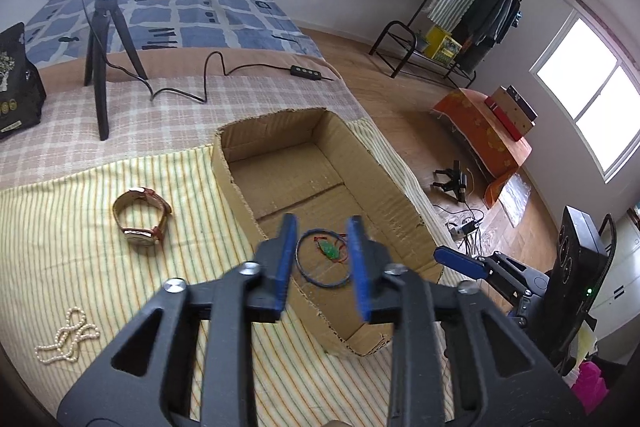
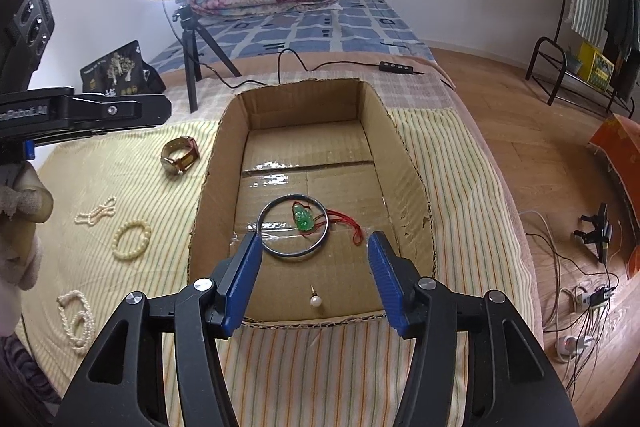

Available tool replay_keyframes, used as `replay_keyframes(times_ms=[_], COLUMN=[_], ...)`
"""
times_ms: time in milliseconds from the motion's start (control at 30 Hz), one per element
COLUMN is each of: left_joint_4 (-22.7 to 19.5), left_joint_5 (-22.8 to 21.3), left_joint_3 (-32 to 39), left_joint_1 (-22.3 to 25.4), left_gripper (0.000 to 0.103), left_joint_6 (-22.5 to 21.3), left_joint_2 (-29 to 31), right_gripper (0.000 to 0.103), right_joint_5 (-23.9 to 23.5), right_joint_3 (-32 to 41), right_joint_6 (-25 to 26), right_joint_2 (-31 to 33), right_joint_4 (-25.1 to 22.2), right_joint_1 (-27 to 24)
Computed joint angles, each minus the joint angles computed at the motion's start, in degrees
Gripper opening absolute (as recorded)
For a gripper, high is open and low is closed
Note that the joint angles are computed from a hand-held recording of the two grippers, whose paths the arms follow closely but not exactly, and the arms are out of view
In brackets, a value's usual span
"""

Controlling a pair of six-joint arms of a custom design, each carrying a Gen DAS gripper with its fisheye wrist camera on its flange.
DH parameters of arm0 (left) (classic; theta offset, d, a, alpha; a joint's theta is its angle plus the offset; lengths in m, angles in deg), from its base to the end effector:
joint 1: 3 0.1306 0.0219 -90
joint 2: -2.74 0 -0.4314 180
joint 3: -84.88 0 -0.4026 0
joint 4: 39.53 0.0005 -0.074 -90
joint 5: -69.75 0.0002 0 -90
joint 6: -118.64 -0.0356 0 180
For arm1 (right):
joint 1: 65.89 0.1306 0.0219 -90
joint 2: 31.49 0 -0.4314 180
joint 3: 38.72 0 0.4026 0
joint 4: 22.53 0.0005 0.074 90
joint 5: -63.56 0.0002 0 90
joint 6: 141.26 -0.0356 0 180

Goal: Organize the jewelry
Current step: 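Open right tool to drop the pearl while left tool releases the bangle into the box, then move left tool to the pearl necklace while right tool approaches the pale beaded bracelet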

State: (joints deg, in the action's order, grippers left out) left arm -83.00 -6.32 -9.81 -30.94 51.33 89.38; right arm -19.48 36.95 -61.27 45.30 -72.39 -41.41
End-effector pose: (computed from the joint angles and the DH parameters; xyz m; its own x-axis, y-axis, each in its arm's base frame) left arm 0.4163 -0.2310 0.4753 -0.8080 0.0047 -0.5892 0.3187 0.8446 -0.4302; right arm 0.3611 0.1591 0.4576 -0.7557 -0.1545 -0.6364 -0.2138 0.9767 0.0167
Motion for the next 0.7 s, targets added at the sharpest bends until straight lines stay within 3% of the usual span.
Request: replay_keyframes(times_ms=[300,333,400,500,700], left_joint_4=[-1.87,-2.08,-2.27,-2.47,-3.88], left_joint_5=[-1.52,-1.65,-2.06,-3.29,-3.69], left_joint_3=[-0.46,-0.57,-0.90,-1.57,-3.02], left_joint_1=[1.06,1.27,1.72,2.66,6.61], left_gripper=[0.028,0.030,0.045,0.057,0.058], left_joint_6=[-1.45,-1.63,-1.94,-2.66,-4.45], left_joint_2=[-1.97,-2.25,-2.96,-4.44,-7.45], right_gripper=[0.055,0.056,0.062,0.062,0.068], right_joint_5=[0.82,0.97,1.39,1.74,3.04], right_joint_3=[0.90,1.02,1.16,1.56,2.44], right_joint_6=[-0.96,-1.06,-1.14,-1.29,-1.40], right_joint_2=[0.20,0.27,0.29,0.37,0.60], right_joint_4=[0.19,0.18,0.30,0.47,1.03], right_joint_1=[1.52,1.76,2.30,3.06,5.47])
